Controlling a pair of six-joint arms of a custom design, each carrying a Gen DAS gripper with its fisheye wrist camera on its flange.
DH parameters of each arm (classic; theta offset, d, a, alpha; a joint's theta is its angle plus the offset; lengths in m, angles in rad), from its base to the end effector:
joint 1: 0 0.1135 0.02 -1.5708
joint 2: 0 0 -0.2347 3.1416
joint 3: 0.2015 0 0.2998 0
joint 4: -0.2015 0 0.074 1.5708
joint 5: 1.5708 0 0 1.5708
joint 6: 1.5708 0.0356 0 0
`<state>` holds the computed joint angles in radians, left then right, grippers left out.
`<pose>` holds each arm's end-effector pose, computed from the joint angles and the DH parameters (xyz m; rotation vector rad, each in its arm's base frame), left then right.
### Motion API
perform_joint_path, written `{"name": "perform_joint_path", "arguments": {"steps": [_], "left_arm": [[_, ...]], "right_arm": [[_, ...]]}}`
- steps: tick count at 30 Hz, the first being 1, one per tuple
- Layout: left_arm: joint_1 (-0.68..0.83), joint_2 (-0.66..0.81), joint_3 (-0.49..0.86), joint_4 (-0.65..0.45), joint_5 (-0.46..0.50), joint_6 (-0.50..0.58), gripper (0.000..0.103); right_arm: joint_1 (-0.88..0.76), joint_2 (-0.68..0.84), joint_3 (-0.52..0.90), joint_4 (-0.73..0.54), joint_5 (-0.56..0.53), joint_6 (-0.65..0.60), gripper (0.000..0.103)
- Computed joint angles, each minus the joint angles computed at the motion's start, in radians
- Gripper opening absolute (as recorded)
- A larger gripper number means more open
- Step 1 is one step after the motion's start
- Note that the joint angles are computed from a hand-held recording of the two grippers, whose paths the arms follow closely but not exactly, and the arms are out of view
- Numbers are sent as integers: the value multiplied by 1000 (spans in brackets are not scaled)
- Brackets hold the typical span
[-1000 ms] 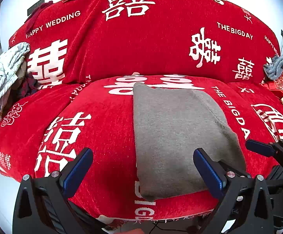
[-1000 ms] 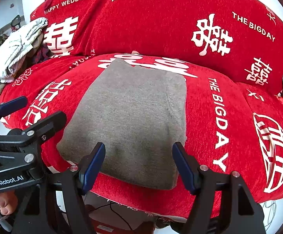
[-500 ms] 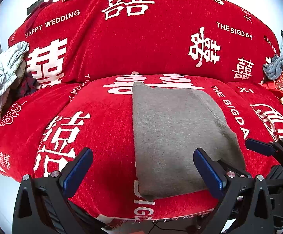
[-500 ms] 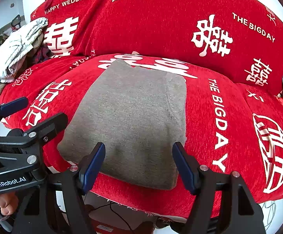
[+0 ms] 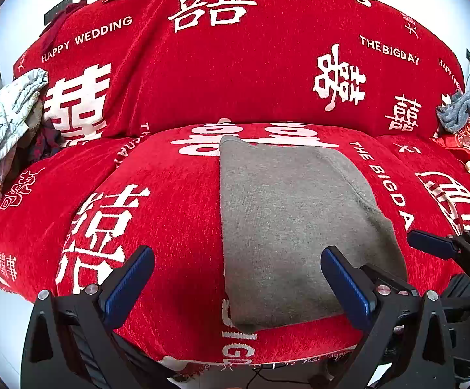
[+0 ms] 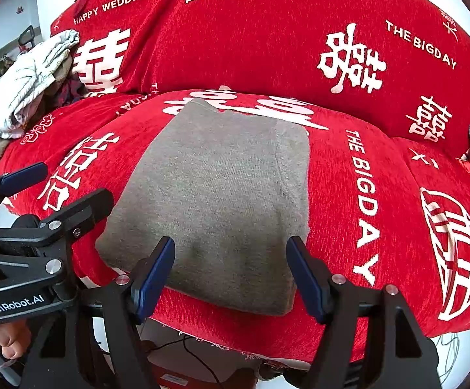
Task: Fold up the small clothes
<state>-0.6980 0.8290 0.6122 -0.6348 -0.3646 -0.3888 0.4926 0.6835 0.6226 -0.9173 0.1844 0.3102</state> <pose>0.1858 -0.1393 0.2013 0.2006 2.3433 -0.0859 0.1756 0.0868 0.2133 -0.1590 2.5215 0.0863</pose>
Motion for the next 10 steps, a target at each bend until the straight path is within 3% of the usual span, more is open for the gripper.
{"name": "perform_joint_path", "arguments": {"steps": [10], "left_arm": [[2, 2, 3, -6, 2, -4, 103]], "right_arm": [[11, 0, 0, -2, 5, 12, 74]]}}
